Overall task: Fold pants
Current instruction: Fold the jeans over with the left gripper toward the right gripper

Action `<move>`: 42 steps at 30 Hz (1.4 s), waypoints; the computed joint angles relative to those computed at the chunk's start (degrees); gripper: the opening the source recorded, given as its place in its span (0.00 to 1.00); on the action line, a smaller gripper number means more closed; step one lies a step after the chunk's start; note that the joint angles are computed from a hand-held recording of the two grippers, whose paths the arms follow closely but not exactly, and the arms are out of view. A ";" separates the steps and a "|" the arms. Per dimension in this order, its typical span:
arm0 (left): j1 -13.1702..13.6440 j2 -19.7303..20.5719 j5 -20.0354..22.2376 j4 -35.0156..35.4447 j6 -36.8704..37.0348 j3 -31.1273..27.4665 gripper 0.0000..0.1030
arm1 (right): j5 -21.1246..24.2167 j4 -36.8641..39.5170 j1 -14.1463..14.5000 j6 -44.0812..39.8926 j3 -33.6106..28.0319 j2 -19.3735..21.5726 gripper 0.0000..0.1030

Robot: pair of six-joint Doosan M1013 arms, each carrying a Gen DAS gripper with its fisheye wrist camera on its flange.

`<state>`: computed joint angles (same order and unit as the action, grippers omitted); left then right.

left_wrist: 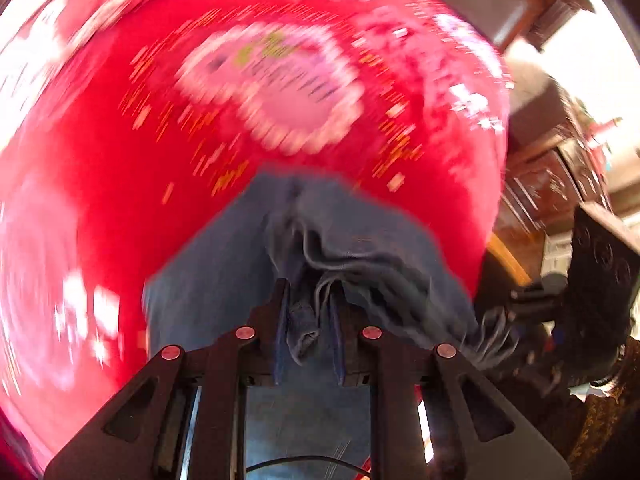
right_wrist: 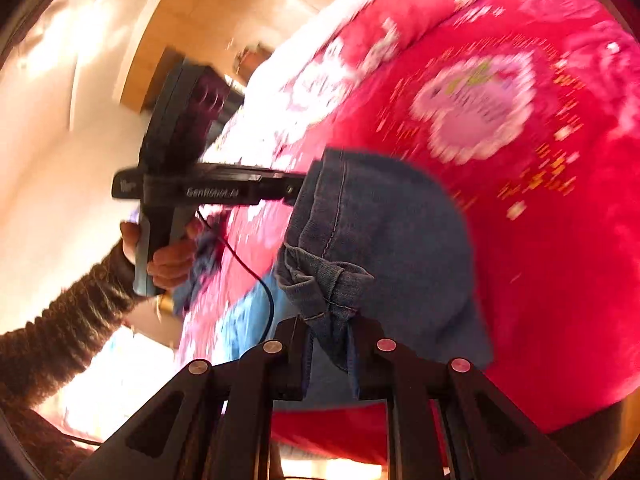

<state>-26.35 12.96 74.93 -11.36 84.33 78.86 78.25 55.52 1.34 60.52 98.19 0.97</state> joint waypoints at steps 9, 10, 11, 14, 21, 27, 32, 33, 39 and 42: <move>1.92 -8.96 -4.71 -3.81 -14.78 14.75 0.16 | 10.07 -9.87 5.41 0.08 -3.63 3.26 0.37; 2.01 -9.93 -6.10 -5.18 -16.29 16.03 0.17 | 11.44 -9.67 4.70 -0.48 -4.32 3.44 0.41; 2.15 -10.91 -8.06 -7.48 -17.50 17.45 0.19 | 13.03 -9.34 3.95 -1.19 -5.12 3.74 0.44; 1.40 -13.33 -15.21 -13.23 -20.10 21.20 0.36 | 13.29 -8.73 1.64 -1.98 -6.82 3.46 0.46; -1.90 -13.54 -25.81 -22.35 -25.18 25.59 0.54 | 8.45 -10.86 3.18 -0.43 -16.35 8.34 0.51; -4.13 -16.01 -37.27 -26.38 -34.45 30.58 0.53 | 8.92 -21.98 12.77 0.37 -23.80 14.86 0.60; -3.98 -17.47 -42.02 -31.16 -34.96 33.50 0.40 | 10.89 -33.19 19.81 -3.85 -26.40 17.51 0.60; -4.01 -17.59 -42.79 -32.28 -34.66 33.91 0.39 | 11.39 -35.59 21.01 -5.09 -26.35 17.51 0.60; -3.82 -17.90 -44.34 -36.24 -31.62 35.11 0.39 | 7.83 -49.76 26.27 -10.85 -22.94 16.08 0.59; -3.52 -18.31 -44.38 -36.70 -30.89 35.59 0.37 | 1.69 -54.09 27.60 -13.93 -20.04 14.43 0.56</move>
